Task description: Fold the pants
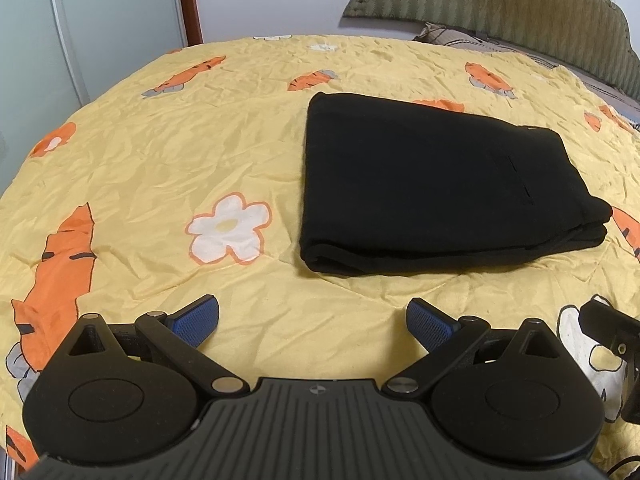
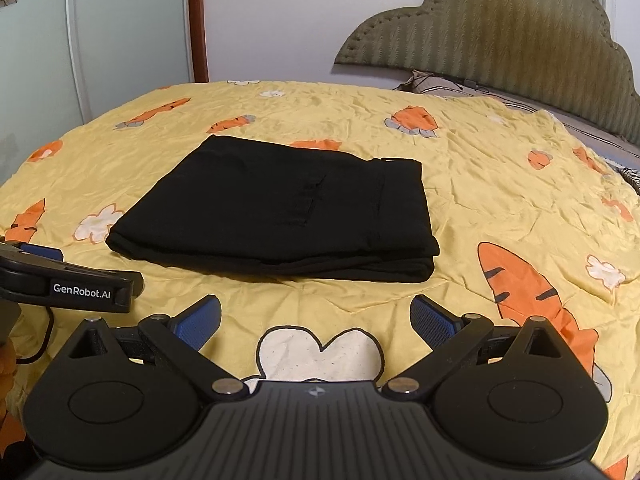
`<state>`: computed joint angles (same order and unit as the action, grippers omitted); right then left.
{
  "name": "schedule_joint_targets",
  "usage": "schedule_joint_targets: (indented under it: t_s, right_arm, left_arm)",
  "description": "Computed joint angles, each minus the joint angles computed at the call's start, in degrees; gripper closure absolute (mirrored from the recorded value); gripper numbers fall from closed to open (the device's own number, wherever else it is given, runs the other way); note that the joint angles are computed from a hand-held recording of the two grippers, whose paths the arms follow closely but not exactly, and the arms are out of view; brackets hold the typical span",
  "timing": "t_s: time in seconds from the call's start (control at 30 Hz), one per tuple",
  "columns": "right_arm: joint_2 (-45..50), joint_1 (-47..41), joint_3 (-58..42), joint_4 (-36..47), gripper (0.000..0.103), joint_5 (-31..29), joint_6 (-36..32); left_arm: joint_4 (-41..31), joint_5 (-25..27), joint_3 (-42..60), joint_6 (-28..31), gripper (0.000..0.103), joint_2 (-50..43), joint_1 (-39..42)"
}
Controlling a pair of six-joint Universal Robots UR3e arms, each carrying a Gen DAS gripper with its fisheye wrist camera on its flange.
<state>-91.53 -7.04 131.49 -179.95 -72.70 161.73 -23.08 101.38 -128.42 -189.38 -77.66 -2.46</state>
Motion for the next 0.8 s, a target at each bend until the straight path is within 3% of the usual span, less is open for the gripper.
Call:
schedule_joint_targets:
  t_s: [0.8]
  right_arm:
    - [1.8,0.1,-1.4,0.3,0.002,-0.2,-1.0]
  left_arm:
    - [-0.2,0.7,1.4,0.3,0.002,-2.0,-0.2]
